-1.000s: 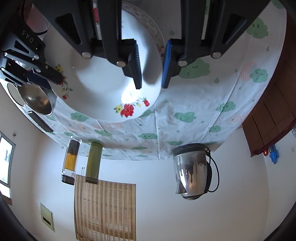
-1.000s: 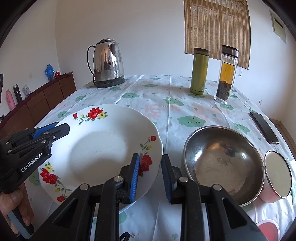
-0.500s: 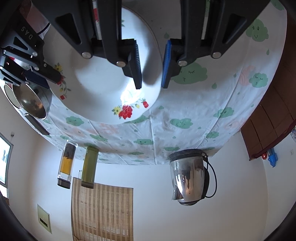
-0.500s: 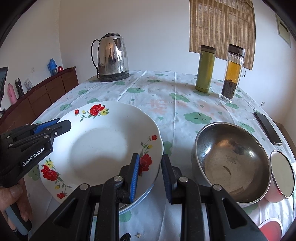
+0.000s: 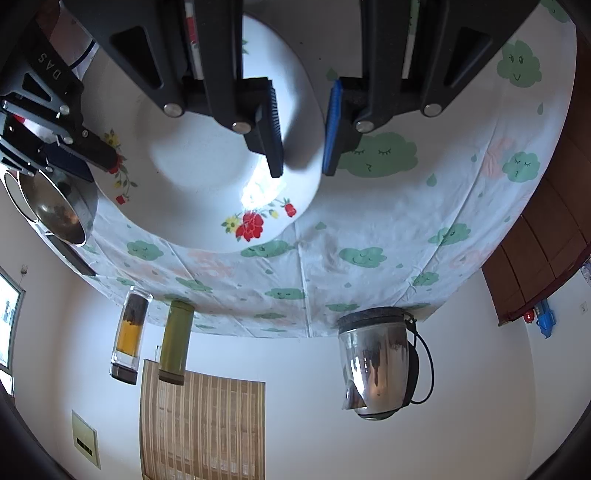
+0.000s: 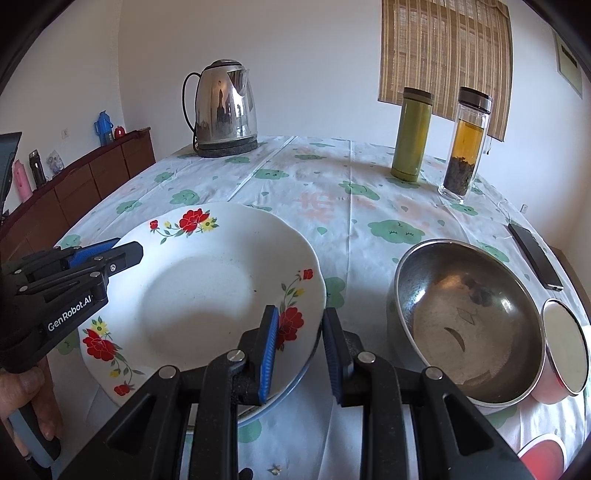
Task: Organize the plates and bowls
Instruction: 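Lower the red-flower plate with both grippers onto the pink-floral plate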
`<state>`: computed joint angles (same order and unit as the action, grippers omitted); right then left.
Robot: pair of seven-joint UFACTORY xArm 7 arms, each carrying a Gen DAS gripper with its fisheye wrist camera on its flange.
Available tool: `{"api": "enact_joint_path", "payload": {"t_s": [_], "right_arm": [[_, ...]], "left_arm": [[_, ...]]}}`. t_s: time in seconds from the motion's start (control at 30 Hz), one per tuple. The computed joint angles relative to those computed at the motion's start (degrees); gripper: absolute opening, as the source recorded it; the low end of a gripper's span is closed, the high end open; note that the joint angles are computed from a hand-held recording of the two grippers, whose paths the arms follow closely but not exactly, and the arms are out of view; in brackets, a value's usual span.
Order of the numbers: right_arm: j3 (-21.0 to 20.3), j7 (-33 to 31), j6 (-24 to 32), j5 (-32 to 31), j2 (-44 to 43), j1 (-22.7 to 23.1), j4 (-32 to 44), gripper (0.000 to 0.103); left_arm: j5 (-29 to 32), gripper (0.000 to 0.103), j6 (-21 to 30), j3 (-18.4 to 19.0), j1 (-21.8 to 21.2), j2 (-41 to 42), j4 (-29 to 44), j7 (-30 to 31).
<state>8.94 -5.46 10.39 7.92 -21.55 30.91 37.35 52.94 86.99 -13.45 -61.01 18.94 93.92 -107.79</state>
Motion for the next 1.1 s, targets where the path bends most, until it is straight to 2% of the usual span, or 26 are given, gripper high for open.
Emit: {"api": "enact_joint_path", "payload": {"t_s": [0.53,0.8,0.87,0.93,1.1], "right_arm": [[1.2,1.4,-0.6,-2.5,-0.1,-1.2,-0.2,0.026],[0.3,1.3,-0.9,-1.5,0.3,-0.4,-0.1,0.029],[0.3,1.2,-0.9,-1.4,0.3,-0.3,-0.1,0.029],[0.2,1.1,-1.0,-1.3,0.2,-0.2,-0.2,0.030],[-0.2,0.5,-2.4,-1.1,0.0,0.4,-0.6,0.034]], "left_arm": [[-0.4,0.019,-0.9,-0.3,0.5,-0.4,-0.9,-0.4],[-0.4,0.020,-1.9,-0.2,0.6,-0.5,-1.1,-0.9],[0.0,0.026,-1.9,-0.2,0.5,-0.5,-1.2,-1.3],[1.4,0.037,-1.7,-0.2,0.1,-0.7,-1.2,-1.6],[2.2,0.040,-0.8,-0.1,-0.3,-0.4,-0.6,-1.0]]}}
